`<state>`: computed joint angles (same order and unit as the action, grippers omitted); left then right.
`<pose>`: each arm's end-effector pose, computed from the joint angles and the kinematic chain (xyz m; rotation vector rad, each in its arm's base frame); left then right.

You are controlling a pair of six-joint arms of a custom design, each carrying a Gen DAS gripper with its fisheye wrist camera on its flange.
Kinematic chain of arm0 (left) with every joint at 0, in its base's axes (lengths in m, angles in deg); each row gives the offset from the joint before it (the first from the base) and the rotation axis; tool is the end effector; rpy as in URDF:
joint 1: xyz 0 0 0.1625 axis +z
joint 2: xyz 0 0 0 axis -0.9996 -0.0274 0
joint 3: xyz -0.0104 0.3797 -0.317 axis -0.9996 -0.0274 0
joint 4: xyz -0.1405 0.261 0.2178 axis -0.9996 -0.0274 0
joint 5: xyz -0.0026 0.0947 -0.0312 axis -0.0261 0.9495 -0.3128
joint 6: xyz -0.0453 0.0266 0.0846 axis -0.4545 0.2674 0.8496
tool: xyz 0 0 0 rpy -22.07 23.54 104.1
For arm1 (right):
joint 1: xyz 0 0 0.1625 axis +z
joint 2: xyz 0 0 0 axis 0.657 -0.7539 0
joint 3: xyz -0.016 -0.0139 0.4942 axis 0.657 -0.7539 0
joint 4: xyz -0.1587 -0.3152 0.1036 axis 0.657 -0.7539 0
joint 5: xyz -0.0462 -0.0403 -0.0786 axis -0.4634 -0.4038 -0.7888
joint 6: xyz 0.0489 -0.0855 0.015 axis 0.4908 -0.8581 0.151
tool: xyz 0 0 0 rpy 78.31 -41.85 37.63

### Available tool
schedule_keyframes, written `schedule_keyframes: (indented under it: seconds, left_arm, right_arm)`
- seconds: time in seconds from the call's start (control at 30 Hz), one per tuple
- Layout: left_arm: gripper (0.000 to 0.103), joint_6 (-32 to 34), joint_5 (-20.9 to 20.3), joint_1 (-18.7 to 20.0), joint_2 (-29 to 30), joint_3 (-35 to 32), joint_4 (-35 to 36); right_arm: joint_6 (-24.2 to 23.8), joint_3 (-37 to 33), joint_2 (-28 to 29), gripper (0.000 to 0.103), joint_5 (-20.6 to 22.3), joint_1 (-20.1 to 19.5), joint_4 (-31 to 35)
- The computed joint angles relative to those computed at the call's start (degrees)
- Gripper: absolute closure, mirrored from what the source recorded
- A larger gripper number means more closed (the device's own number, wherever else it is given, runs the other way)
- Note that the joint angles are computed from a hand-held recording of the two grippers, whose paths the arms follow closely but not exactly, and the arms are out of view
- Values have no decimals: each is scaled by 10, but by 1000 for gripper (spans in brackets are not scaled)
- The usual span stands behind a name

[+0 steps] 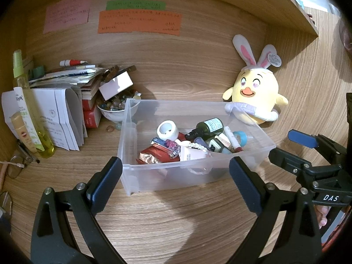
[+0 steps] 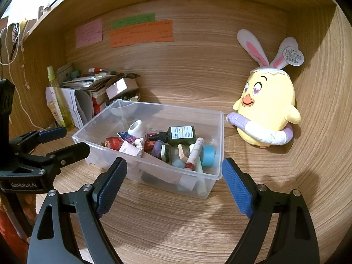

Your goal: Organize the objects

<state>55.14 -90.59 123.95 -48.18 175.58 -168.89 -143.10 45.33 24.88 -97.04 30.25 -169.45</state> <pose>-0.3686 -0.5358 -0.1108 0.3531 2.2142 -1.2010 -0.0462 -0.5919 0.3355 1.0306 -2.3123 0.9365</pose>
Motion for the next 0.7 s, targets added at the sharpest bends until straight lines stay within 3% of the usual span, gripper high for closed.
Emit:
schedule_keyframes:
  seconds: [0.7]
  left_arm:
    - [1,-37,-3,1,-6,3,35]
  right_arm:
    - [6,2,1,16,0,-2,-2]
